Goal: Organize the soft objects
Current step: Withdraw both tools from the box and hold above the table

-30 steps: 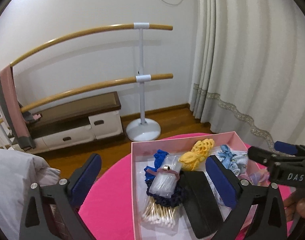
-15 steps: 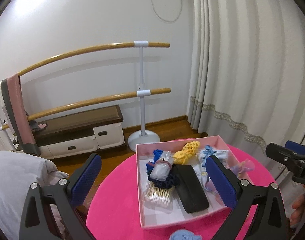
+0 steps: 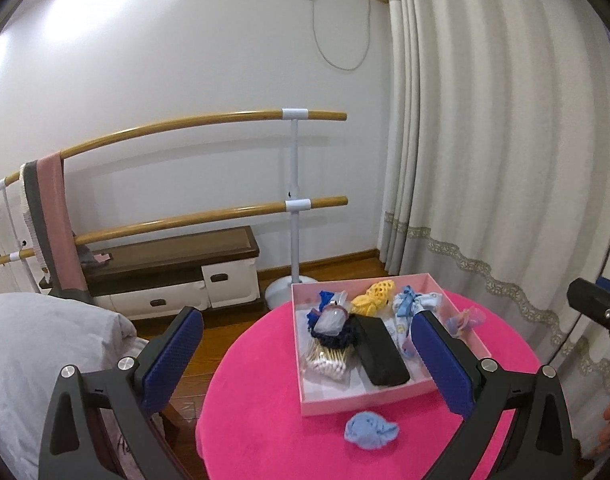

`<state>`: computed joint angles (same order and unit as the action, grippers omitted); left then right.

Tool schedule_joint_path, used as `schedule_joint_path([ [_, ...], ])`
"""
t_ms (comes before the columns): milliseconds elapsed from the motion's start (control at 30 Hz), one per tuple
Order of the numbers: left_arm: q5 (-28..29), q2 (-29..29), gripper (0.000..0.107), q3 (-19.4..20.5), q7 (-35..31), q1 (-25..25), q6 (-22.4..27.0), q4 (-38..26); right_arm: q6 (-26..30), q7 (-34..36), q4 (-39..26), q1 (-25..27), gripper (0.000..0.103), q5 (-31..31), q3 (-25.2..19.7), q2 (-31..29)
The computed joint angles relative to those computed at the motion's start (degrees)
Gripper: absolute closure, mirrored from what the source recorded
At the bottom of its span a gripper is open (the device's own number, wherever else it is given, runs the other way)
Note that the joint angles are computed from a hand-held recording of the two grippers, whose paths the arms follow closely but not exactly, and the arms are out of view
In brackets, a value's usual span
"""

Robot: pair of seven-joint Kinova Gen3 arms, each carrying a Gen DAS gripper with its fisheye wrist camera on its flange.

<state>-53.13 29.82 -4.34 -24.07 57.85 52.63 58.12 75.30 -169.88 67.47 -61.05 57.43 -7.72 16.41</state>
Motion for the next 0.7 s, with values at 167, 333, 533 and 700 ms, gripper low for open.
schedule_joint_path([
  [167, -3.5, -3.0, 0.004, 0.1, 4.6, 3.1, 0.9, 6.0, 4.6, -4.6, 2.8, -3.3, 0.0, 2.7, -1.1, -0.9],
  [333, -5.8, -4.8, 0.004, 2.9, 7.0, 4.5, 4.6, 8.7, 9.4, -10.7, 5.4, -6.2, 0.0, 4.8, -2.9, -1.1],
  [533, -7.3, -5.7, 0.004, 5.9, 8.2, 5.9, 9.8, 9.5, 13.8, -10.5, 4.3, -8.3, 0.0, 5.1, -3.3, 1.0],
  [700, -6.5, -6.4, 0.004, 7.7, 8.4, 5.7, 11.3, 10.0, 14.3, -10.3, 3.9, -9.6, 0.0, 4.6, -3.0, 2.2],
])
